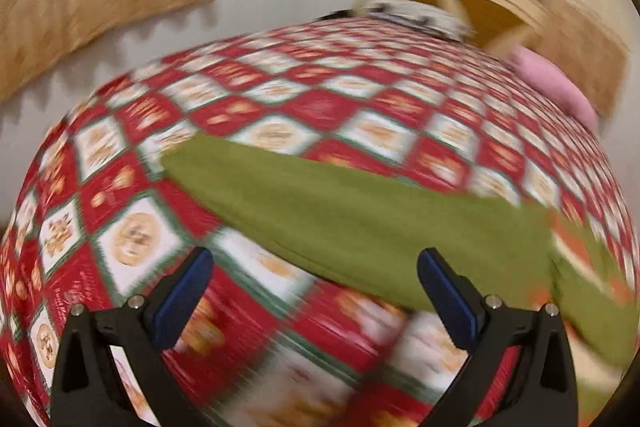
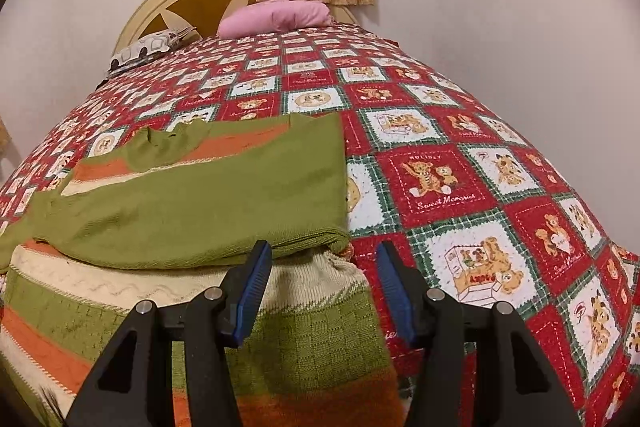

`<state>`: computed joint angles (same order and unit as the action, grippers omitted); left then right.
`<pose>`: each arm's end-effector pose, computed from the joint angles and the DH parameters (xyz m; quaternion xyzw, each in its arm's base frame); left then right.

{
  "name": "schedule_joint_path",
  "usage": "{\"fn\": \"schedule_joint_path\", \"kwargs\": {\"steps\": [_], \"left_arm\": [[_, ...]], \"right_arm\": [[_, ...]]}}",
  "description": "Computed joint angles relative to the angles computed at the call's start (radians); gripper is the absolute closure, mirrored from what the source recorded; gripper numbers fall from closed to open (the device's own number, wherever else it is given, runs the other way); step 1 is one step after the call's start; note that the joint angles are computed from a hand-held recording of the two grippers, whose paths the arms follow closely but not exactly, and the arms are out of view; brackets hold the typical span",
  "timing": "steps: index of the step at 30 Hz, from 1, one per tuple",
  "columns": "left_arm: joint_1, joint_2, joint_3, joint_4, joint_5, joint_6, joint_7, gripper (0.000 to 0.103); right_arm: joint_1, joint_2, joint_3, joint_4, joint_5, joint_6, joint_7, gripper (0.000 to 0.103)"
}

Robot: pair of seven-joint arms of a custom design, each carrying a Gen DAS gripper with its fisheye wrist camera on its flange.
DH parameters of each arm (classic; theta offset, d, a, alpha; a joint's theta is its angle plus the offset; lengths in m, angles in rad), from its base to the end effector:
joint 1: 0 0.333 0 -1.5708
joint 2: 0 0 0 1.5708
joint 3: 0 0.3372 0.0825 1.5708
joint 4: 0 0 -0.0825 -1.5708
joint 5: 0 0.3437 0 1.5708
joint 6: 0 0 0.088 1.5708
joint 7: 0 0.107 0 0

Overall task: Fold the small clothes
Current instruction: 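Grasp the other green sleeve cuff with the left tool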

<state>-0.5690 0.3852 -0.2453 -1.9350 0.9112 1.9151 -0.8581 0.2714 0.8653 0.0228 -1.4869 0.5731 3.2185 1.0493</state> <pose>0.4373 -0.3675 0.3287 -0.9036 0.2071 -0.1357 0.3495 0.7244 0.1597 0.2914 -0.7072 0.5729 -0.2486 0.3313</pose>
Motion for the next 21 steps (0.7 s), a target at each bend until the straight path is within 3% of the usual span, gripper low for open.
{"fn": "schedule_joint_path", "kwargs": {"steps": [3,5,8,11,14,19,21], "left_arm": [[0.082,-0.091,0.012,-0.178,-0.023,0.13,-0.134,0.003],[0.12,-0.109,0.027,-0.235,-0.027,0.213,-0.155,0.016],[0.191,-0.126,0.044,-0.315,-0.04,0.339,-0.172,0.024],[0.193,-0.123,0.046,-0.31,-0.033,0.294,-0.193,0.025],[0.206,-0.108,0.046,-0.297,-0.031,0.299,-0.18,0.026],[0.199,-0.063,0.041,-0.236,-0.071,0.217,-0.124,0.029],[0.191,-0.055,0.04,-0.218,-0.085,0.191,-0.12,0.035]], "right_arm": [[-0.002,-0.004,0.002,-0.007,0.001,0.003,-0.001,0.048],[0.007,0.001,-0.014,0.003,-0.001,-0.012,0.007,0.048],[0.025,0.006,-0.042,0.012,-0.007,-0.031,0.028,0.048],[0.032,0.012,-0.06,0.022,-0.015,-0.048,0.048,0.048],[0.048,0.019,-0.09,0.034,-0.028,-0.075,0.082,0.048],[0.04,0.016,-0.083,0.025,-0.047,-0.067,0.098,0.048],[0.04,0.015,-0.084,0.023,-0.051,-0.07,0.102,0.048]]}}
